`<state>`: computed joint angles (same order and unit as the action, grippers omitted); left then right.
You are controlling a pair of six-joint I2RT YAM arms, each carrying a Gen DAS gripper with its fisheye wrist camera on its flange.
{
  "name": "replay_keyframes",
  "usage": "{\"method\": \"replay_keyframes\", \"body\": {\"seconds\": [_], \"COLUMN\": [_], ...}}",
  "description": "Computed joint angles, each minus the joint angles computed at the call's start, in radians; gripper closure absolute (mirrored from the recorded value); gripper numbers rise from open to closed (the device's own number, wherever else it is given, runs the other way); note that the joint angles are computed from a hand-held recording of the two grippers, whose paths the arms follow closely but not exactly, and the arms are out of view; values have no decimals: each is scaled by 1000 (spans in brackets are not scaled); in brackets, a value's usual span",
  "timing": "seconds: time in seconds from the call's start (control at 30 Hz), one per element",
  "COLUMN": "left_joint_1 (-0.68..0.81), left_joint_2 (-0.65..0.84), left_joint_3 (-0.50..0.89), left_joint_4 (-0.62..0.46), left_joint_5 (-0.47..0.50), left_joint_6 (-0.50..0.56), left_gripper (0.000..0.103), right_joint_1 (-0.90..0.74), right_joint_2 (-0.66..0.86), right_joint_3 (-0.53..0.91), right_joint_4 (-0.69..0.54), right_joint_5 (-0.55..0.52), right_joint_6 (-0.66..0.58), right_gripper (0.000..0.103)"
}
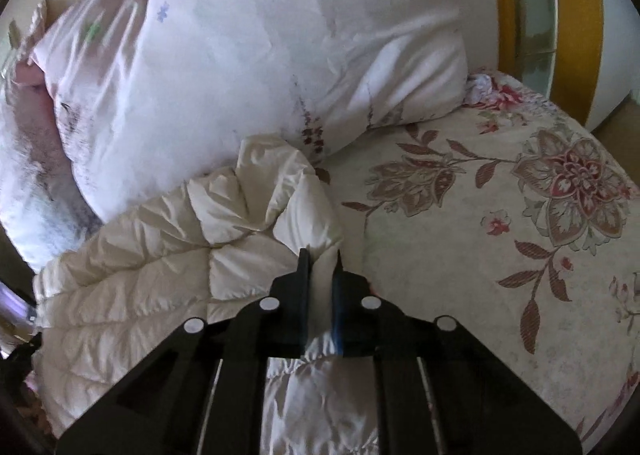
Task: Fold large clothes
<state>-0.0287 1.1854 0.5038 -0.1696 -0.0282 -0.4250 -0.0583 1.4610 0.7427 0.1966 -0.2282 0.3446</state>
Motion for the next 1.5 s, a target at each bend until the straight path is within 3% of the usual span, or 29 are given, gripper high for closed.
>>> {"method": "replay_keyframes", "body": {"seconds": [0.13, 0.37, 0.5, 0.6, 0.73, 0.83, 0.9, 1.03, 1.17, 1.5], "left_joint_1": [-16, -5, -5, 0, -6, -84, -156, -218, -222, -157], "left_joint_2": [61, 182, 225, 194, -16, -196, -262, -123, -8, 117], "left_joint_3": [16, 32, 29, 19, -57, -102, -122, -63, -46, -35], "left_joint_4": [25, 102, 148, 132, 89, 49, 49, 69, 92, 168], "left_joint_5": [-36, -60, -73, -67, -69, -145, -182, -158, -135, -67], "left_joint_6": [-31, -81, -89, -85, -80, -75, -65, -66, -99, -91], "left_gripper": [40, 25, 20, 20, 21, 21, 21, 20, 21, 20], "right_joint_1": [57, 101, 112, 94, 52, 50, 64, 118, 131, 109], "right_joint_2": [52, 166, 197, 180, 34, -139, -197, -154, -52, 82], "right_joint_3": [25, 112, 129, 117, -46, -189, -223, -183, -131, -86], "right_joint_4": [-3, -37, -38, -44, 87, 174, 168, 88, 45, 97], "right_joint_5": [137, 261, 305, 289, 230, 165, 117, 106, 109, 46], "right_joint_6": [-7, -12, 0, 7, 19, -27, -68, -131, -100, -61], "right_gripper": [93, 92, 85, 72, 71, 71, 71, 71, 68, 64]}}
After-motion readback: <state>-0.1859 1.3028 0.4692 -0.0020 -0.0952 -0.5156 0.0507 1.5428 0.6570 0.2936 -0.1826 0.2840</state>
